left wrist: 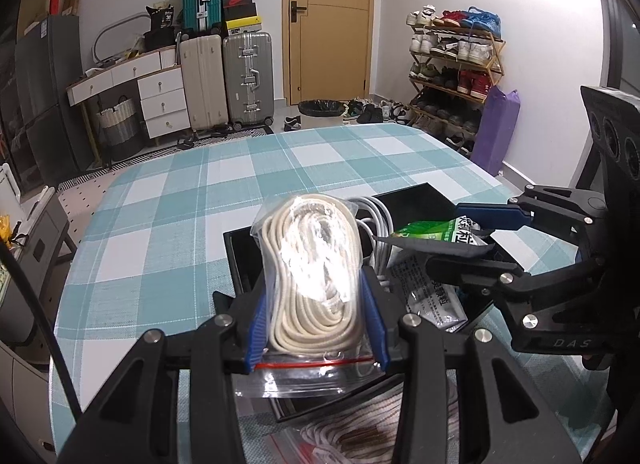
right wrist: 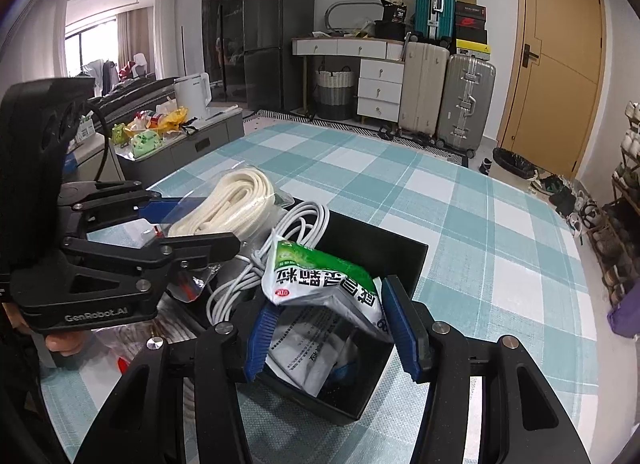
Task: Organize soft objects
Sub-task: 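Open both grippers inside the box and withdraw them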
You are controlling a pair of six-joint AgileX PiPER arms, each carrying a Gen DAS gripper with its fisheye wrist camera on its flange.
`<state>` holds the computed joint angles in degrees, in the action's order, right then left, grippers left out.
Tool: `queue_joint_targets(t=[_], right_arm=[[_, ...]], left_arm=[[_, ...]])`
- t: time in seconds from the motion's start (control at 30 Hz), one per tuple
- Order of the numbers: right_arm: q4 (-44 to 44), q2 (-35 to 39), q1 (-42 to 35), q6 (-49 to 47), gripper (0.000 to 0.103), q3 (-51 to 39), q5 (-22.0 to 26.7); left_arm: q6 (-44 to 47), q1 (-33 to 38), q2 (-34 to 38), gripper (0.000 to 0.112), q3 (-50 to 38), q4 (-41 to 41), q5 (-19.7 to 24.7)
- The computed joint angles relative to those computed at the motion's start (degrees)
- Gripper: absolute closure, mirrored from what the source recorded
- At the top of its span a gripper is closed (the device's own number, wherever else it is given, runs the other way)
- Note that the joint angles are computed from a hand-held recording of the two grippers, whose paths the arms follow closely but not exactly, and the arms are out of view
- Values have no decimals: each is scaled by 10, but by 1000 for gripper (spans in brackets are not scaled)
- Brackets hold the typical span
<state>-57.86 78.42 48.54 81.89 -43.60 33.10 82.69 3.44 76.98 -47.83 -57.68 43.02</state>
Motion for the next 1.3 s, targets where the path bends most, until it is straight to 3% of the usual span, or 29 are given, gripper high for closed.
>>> queue_joint_targets(t=[0.1, 0.17, 0.23, 0.3, 0.37, 0.4, 0.47, 0.53, 1.0, 1.3], right_arm=[[1, 0, -2, -3, 50, 0, -2], [13, 1, -4, -16, 45, -3, -1], [10, -6, -6, -16, 29, 1, -10], [-2, -10, 12, 1, 12, 0, 19], [-16, -18, 29, 20, 10, 5, 43], [-11, -22, 30, 19, 9, 7, 44], [-11, -31, 37, 35, 5, 15, 56], [-21, -41, 50, 64, 1, 24, 75], [-43, -105, 131, 235, 1, 91, 110], [-32, -96, 184, 272, 1, 92, 133]], left_arm=[[-5, -2, -2, 70, 0, 8, -3], [-15, -3, -1, 64, -3, 18, -2], [-18, 1, -2, 55, -6, 23, 13], [-17, 5, -8, 49, -6, 27, 23], [-19, 6, -21, 45, -1, 32, 19], [-19, 10, -26, 40, 0, 32, 23], [-4, 28, -43, 15, 13, 13, 25], [22, 55, -55, 10, 23, -15, 43], [41, 177, -99, 9, 60, -21, 114], [89, 231, -131, 9, 99, -18, 140]])
